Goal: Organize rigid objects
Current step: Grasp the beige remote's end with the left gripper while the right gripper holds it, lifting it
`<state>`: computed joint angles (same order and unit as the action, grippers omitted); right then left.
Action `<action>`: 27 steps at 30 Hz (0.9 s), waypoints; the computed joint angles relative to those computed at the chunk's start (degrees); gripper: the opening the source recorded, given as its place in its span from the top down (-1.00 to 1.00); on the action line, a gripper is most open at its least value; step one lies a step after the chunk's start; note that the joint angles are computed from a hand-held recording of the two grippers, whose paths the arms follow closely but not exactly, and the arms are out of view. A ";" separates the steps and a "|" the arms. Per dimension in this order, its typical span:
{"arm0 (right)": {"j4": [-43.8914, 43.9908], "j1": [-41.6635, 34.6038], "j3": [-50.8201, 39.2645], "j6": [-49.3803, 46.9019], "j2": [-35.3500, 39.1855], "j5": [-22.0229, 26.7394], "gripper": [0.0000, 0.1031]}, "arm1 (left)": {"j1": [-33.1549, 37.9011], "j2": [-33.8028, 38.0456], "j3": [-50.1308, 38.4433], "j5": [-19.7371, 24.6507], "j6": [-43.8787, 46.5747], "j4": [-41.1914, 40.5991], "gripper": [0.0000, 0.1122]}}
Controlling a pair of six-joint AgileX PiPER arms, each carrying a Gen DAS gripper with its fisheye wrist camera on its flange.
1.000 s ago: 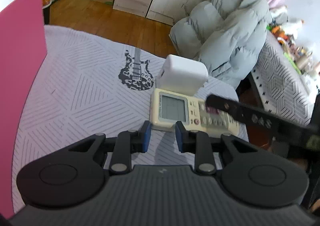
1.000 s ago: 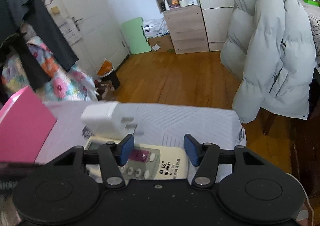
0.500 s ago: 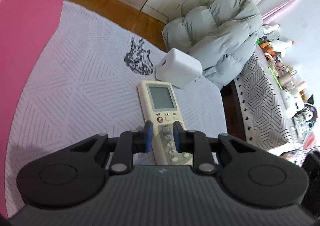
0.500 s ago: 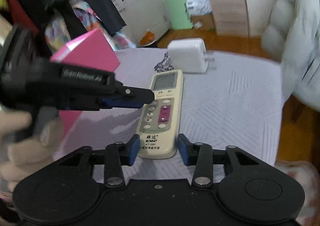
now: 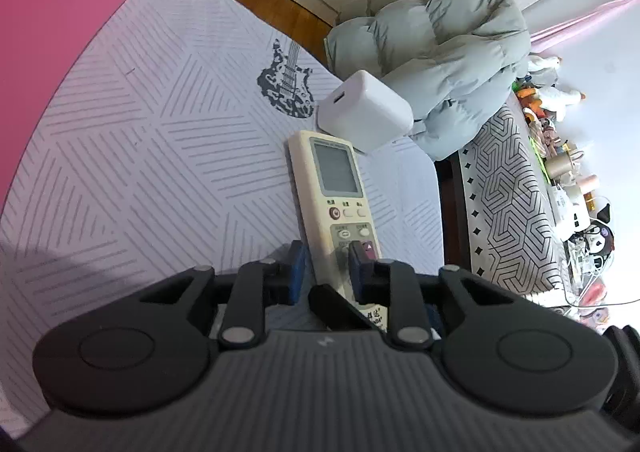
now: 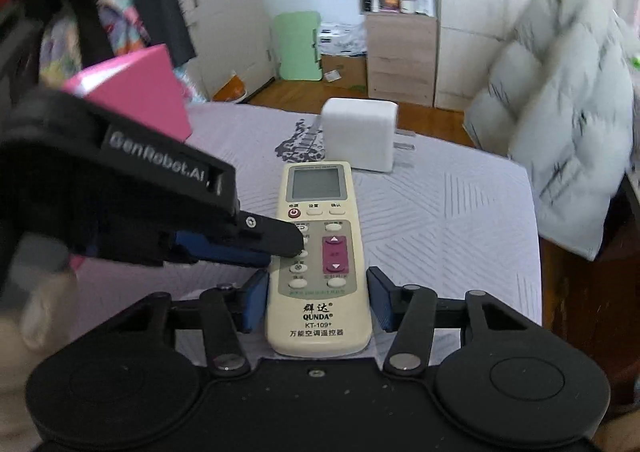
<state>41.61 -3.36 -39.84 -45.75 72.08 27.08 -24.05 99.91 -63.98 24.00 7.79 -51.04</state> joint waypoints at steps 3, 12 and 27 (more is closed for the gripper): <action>4.72 -4.08 -0.55 -2.99 -0.11 4.56 -0.12 | 0.03 0.44 -0.72 0.79 0.87 -1.15 0.58; 8.35 -6.75 1.54 -4.57 -2.41 9.05 -0.12 | -2.30 -1.33 0.49 -1.14 -5.78 5.40 0.56; -1.32 -1.55 0.52 9.38 -13.13 11.70 -0.12 | -3.47 -14.64 5.32 0.61 -15.74 18.75 0.55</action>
<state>40.29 -4.91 -39.32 -36.37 58.95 38.78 -27.51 85.27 -58.66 24.61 -7.95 -32.29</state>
